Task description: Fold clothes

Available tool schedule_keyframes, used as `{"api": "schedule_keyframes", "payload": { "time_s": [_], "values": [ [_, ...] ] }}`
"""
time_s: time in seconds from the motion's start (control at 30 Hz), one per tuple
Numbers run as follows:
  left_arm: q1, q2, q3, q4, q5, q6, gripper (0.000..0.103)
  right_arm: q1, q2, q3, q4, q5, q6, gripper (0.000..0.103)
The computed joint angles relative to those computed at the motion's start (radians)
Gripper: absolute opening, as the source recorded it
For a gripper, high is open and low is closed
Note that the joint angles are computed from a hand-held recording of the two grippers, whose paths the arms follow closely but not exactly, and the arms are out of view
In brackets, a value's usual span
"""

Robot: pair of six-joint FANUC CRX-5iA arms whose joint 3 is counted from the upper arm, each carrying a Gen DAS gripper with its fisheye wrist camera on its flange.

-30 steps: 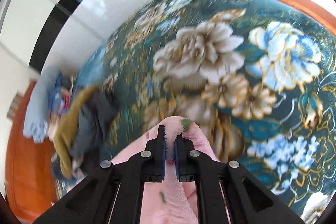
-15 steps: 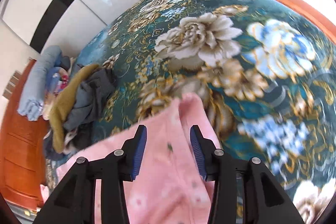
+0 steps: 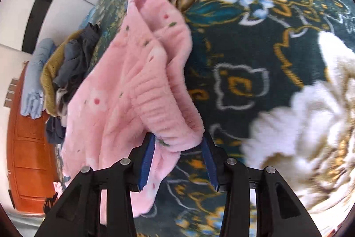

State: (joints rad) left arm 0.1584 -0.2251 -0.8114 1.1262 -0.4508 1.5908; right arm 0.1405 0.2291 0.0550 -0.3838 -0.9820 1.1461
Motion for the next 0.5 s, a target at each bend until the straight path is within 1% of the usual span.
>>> {"api": "schedule_keyframes", "payload": {
  "time_s": [0.1,0.2,0.23,0.27,0.37,0.5],
  "values": [
    [0.013,-0.031,-0.023,0.008,-0.003,-0.007,0.055,0.073,0.023,0.008,0.151,0.008,-0.162,0.054],
    [0.019,-0.065,-0.056,0.055,0.011,-0.030,0.055,0.110,0.024,0.001,0.233,0.003,-0.319,0.054],
    [0.022,-0.076,-0.068,0.076,0.016,-0.039,0.055,0.119,0.027,0.004,0.250,-0.010,-0.358,0.048],
    [0.029,-0.086,-0.076,0.078,0.016,-0.038,0.055,0.125,0.026,0.006,0.261,-0.018,-0.388,0.034],
    [0.071,-0.120,-0.091,0.024,0.000,0.003,0.055,0.121,-0.001,-0.001,0.240,-0.002,-0.396,0.024],
    [0.122,-0.169,-0.121,-0.001,-0.012,0.021,0.055,0.137,-0.099,-0.049,0.338,0.028,-0.413,0.018]
  ]
}}
